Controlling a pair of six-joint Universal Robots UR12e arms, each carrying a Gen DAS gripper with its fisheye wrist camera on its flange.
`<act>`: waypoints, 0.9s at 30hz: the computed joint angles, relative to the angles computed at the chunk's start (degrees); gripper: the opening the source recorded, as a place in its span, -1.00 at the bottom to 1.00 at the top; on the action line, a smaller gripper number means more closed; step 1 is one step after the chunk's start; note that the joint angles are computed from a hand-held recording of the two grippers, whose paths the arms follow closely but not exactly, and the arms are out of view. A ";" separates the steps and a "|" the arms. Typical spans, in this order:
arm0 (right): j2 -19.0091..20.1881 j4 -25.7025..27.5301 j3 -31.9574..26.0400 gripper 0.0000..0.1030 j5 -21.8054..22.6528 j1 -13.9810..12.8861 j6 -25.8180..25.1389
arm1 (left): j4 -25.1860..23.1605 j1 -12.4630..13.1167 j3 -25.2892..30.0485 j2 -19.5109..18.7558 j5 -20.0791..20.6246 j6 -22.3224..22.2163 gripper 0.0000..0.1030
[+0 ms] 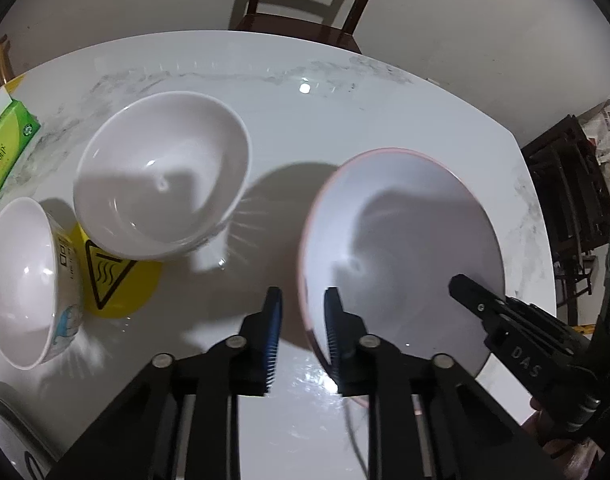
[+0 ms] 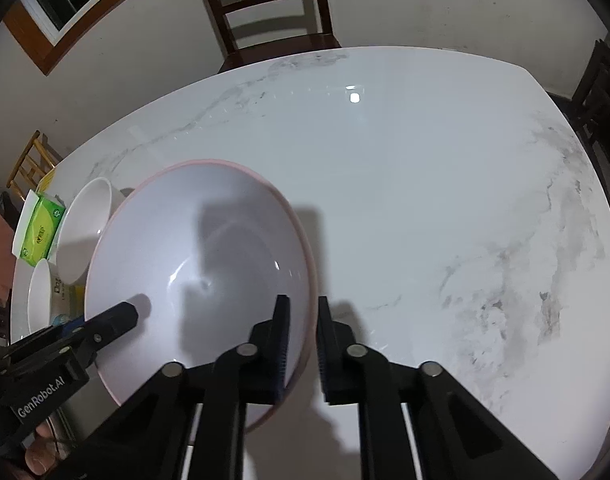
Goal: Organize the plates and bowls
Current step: 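Close both grippers on the pink bowl rim, then carry the pink bowl toward the plate stack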
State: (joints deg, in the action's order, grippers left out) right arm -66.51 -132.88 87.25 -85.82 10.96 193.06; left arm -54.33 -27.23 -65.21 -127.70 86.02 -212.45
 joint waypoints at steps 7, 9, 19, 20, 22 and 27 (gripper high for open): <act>-0.77 0.63 0.61 -0.78 -1.33 0.86 0.20 | -0.33 -0.11 -0.81 0.67 0.24 0.01 -0.78; -1.42 0.50 1.13 -0.78 -1.91 1.28 0.34 | 0.05 -0.22 -1.60 1.30 0.56 0.13 -0.78; -4.86 -0.41 4.09 -0.78 -3.87 3.77 0.63 | 2.45 -0.99 -7.83 6.15 2.37 -0.21 -0.78; -5.34 -0.51 4.61 -0.78 -3.99 4.17 0.64 | 2.55 -1.03 -8.42 6.61 2.39 -0.39 -0.78; -5.94 -0.69 5.37 -0.78 -3.83 4.70 1.07 | 2.65 -1.07 -10.08 7.87 2.47 -0.66 -0.78; -7.88 -0.88 7.61 -0.77 -3.89 6.47 1.66 | 3.65 -1.17 -14.91 11.45 2.40 -1.64 -0.78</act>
